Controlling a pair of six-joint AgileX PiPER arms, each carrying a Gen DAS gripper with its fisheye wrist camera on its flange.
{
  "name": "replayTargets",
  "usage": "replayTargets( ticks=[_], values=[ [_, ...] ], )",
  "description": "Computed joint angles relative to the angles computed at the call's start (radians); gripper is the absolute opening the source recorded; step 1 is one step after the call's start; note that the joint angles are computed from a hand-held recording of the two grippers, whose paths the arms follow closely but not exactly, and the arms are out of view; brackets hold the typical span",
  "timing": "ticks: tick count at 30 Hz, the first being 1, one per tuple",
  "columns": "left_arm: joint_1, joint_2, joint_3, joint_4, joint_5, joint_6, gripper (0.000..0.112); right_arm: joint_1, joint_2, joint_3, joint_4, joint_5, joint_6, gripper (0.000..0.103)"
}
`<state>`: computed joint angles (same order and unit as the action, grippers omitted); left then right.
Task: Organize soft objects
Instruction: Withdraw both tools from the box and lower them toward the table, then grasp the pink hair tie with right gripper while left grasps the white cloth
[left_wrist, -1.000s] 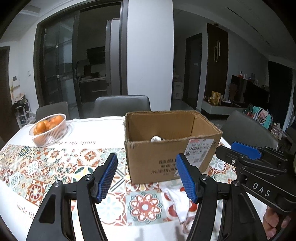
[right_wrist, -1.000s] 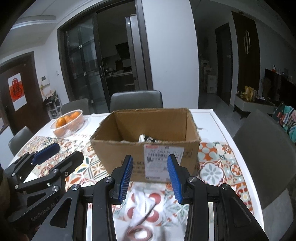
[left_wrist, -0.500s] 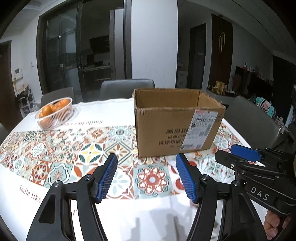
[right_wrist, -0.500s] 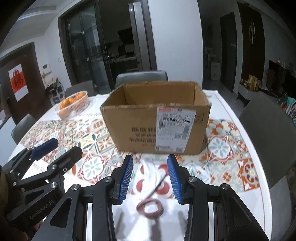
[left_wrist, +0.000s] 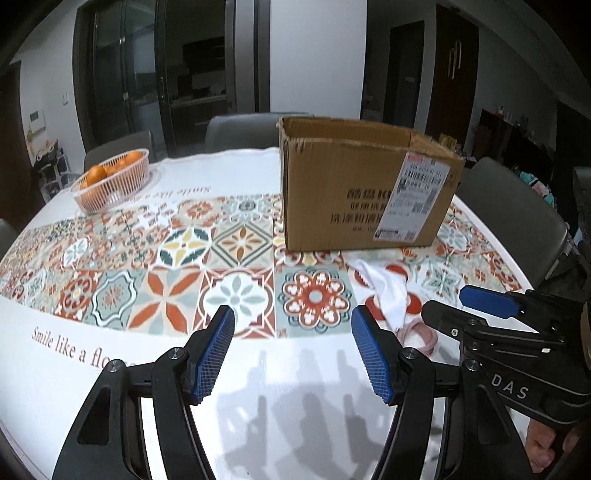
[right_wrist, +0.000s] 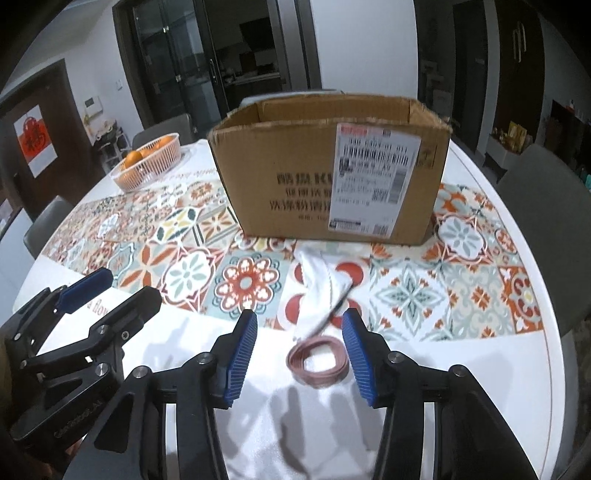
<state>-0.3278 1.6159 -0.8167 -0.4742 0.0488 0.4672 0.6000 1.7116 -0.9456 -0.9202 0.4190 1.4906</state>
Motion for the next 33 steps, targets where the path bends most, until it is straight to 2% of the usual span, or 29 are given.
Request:
replayTargets(
  ticks=[2,5,9,12,14,16,18,22,33],
  values=[
    [0.002,0.012,0.004,0.027,0.000,-0.027,0.065,-0.008,0.018,-0.005,0.049,-0.015,-0.048,0.050],
    [0.002,0.033,0.001,0.144,0.004,-0.145,0.065,-0.017,0.040,-0.012,0.092,-0.026,-0.088,0.050],
    [0.004,0.067,-0.006,0.131,0.012,-0.133,0.065,-0.031,0.073,-0.023,0.167,-0.041,-0.164,0.051],
    [0.002,0.090,-0.014,0.176,0.016,-0.180,0.065,-0.035,0.095,-0.028,0.191,-0.042,-0.188,0.055],
    [-0.001,0.106,-0.022,0.207,0.021,-0.211,0.065,-0.040,0.108,-0.033,0.208,-0.042,-0.208,0.055],
    [-0.007,0.120,-0.029,0.315,0.024,-0.319,0.065,-0.047,0.125,-0.040,0.247,-0.046,-0.248,0.055],
    [-0.008,0.136,-0.036,0.333,0.029,-0.338,0.065,-0.056,0.142,-0.045,0.279,-0.053,-0.282,0.055],
    [-0.010,0.158,-0.045,0.329,0.037,-0.338,0.065,-0.057,0.166,-0.054,0.274,-0.048,-0.281,0.055],
    [-0.033,0.197,-0.069,0.481,0.042,-0.495,0.065,-0.061,0.190,-0.047,0.176,-0.038,-0.175,0.054]
  ],
)
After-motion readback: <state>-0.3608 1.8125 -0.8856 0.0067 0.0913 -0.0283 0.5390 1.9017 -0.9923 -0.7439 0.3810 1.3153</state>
